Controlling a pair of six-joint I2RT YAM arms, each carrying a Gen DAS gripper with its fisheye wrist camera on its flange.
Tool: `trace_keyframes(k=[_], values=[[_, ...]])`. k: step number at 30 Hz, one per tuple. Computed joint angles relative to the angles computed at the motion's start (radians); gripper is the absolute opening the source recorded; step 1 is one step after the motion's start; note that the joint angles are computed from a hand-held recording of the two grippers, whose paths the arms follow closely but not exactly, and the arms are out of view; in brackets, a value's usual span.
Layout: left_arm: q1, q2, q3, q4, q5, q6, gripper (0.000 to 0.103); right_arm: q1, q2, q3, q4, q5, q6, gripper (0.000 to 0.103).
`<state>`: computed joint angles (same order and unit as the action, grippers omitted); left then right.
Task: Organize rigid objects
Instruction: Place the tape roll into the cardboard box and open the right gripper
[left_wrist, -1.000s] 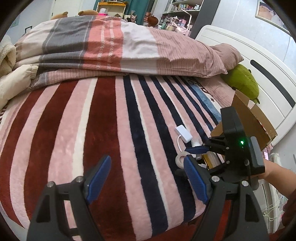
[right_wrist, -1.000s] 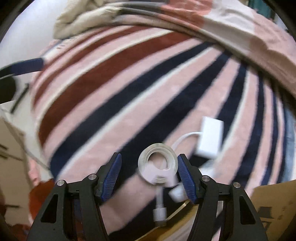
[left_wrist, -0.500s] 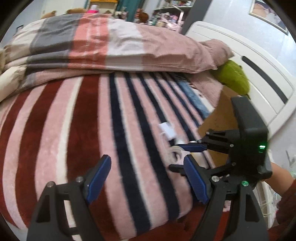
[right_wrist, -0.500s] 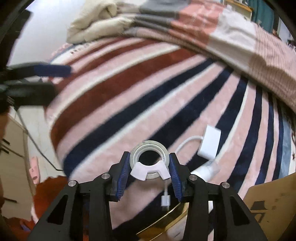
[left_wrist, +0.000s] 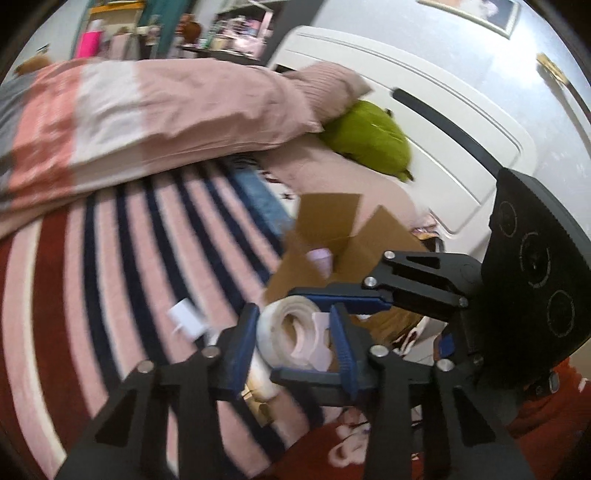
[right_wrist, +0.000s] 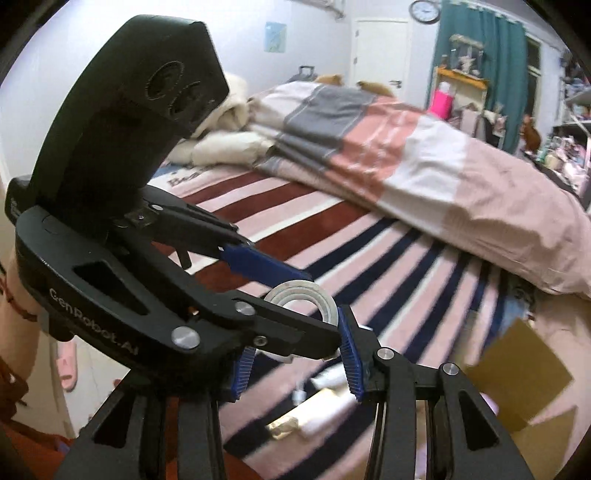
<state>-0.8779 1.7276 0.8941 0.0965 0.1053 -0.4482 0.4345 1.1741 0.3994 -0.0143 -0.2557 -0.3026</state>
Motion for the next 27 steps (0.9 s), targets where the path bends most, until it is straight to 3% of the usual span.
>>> trace_keyframes(k=[8, 15, 16, 17, 19, 21, 23, 24, 26, 27], values=[[-0.076, 0.33, 0.526, -0.257, 0.042, 0.052, 0.033, -0.431, -0.112, 0.026, -0.197, -0.19, -0.175, 0.037], [-0.105, 0.621, 0.992, -0.555, 0.08, 0.084, 0.034, -0.694, 0.03, 0.122, -0.308, -0.225, -0.285, 0.037], [-0.11, 0.643, 1.032, -0.586, 0.07, 0.084, 0.038, -0.708, 0.05, 0.13, -0.311, -0.218, -0.287, 0.037], [-0.114, 0.66, 1.066, -0.613, 0.055, 0.086, 0.05, -0.716, 0.07, 0.139, -0.319, -0.204, -0.287, 0.037], [-0.124, 0.658, 1.072, -0.626, 0.011, 0.089, 0.064, -0.747, 0.106, 0.157, -0.331, -0.194, -0.296, 0.04], [-0.124, 0.635, 1.036, -0.607, -0.003, 0.089, 0.065, -0.767, 0.12, 0.162, -0.339, -0.19, -0.311, 0.06], [-0.12, 0.595, 0.978, -0.578, -0.024, 0.084, 0.065, -0.768, 0.106, 0.146, -0.317, -0.181, -0.303, 0.068], [-0.121, 0.571, 0.944, -0.564, -0.045, 0.083, 0.066, -0.764, 0.099, 0.141, -0.313, -0.179, -0.303, 0.068], [-0.117, 0.492, 0.832, -0.51, -0.09, 0.079, 0.079, -0.754, 0.089, 0.137, -0.322, -0.179, -0.302, 0.069], [-0.116, 0.466, 0.793, -0.485, -0.105, 0.078, 0.08, -0.744, 0.081, 0.132, -0.322, -0.179, -0.295, 0.07]])
